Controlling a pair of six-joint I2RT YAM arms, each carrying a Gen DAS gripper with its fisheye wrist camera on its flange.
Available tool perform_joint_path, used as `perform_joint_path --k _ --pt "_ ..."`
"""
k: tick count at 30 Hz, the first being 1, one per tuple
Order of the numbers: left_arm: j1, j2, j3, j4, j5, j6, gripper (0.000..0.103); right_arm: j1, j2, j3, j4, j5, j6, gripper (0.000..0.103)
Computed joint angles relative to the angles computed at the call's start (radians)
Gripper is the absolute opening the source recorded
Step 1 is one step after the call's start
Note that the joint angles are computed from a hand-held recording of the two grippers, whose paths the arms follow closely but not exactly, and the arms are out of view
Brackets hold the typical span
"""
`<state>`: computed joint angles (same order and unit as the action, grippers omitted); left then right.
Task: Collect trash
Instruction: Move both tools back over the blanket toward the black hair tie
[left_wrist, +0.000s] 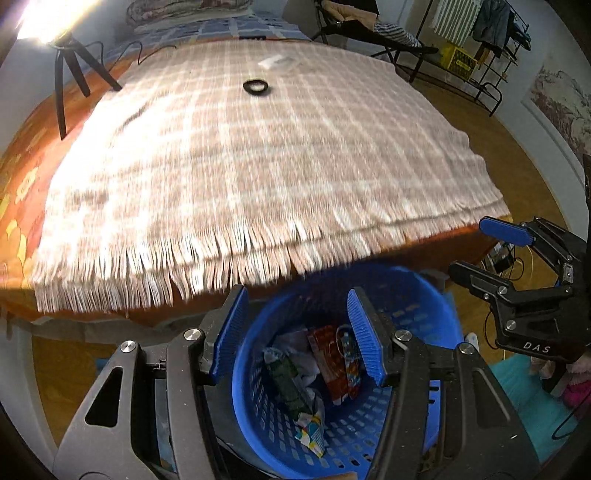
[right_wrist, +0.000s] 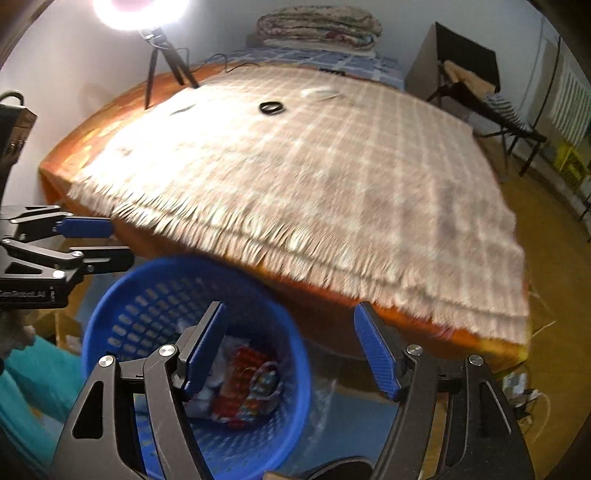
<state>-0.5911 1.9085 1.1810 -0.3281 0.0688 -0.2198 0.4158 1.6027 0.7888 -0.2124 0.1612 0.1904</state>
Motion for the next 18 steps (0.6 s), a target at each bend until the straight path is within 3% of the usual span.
perform_joint_path --k 18 --pt "0.034 0.071 0.152 -0.062 -0.018 0.030 0.058 -0.042 0.030 0.120 -0.035 -0.024 -0.015 0.071"
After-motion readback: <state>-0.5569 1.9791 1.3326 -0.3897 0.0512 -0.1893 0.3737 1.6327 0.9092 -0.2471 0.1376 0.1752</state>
